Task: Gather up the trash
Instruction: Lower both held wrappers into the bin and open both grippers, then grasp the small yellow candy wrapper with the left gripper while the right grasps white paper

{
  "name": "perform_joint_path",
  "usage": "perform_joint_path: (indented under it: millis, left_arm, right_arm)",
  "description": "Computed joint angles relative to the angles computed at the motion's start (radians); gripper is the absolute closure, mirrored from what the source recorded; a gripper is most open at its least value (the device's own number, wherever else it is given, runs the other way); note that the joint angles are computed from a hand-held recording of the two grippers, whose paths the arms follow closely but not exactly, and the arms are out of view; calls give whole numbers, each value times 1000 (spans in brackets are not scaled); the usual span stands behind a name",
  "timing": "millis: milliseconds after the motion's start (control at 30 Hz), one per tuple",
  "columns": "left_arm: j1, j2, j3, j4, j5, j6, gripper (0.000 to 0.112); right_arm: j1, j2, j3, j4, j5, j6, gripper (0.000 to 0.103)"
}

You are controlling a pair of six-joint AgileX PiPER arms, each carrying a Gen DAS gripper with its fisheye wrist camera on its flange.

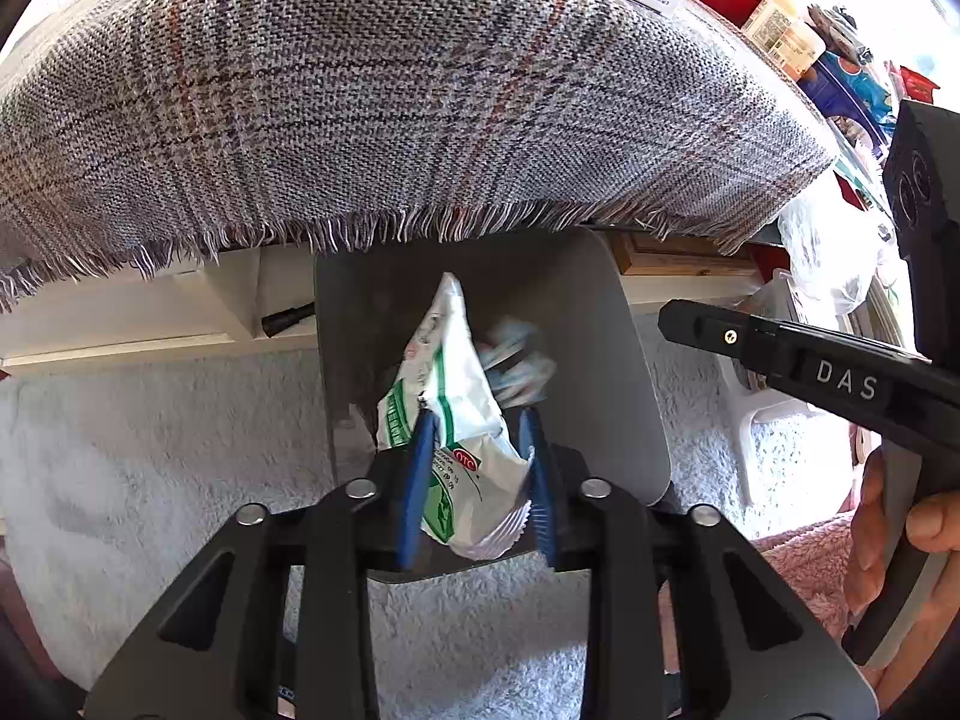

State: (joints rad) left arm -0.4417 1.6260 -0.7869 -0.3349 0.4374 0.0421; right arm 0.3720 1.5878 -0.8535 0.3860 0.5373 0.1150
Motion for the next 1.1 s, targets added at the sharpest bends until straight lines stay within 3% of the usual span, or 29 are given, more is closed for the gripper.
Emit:
perform_joint_path:
  millis: [100,133,167,200,233,333,433,533,767,900,1100]
  left_arm:
    - [-5,-12,5,62,-11,-57,70]
    - [2,-21,11,80,-13,-67,61]
    - [4,-30,16,98,-16,-83,57]
    - [8,-40,23,108,-16,-90,54]
    - [15,-52,29,117,-15,-100,44]
    - [27,-85,41,145,-10,-125,24]
    - [40,-120,48,132,8,-103,18]
    - [41,-166,42,160,48,-137,17]
    - [75,-292,-71,256,194,-178,17]
    - [118,-270,-185,289,239,-173,17]
    - [154,-131,-391,293,264,-136,18]
  right_arm:
    - [-2,6,-6,-41,-4,45,95]
    - [-4,0,-2,-62,-6,65,80]
    - [-12,-5,4,-78,-12,78,46]
    - [-15,-22,18,-107,-25,115,31]
    - [-13,-39,31,-149,-43,168,22]
    - [-26,-90,57,-210,-48,236,17]
    - [-54,-137,81,-199,-45,241,12]
    - [-116,-158,64,-123,0,146,10]
    - [-142,-252,-81,-192,157,153,7]
    - [-164,-234,-221,-246,233,149,6]
    - [-182,-133,-400,-299,269,162,6]
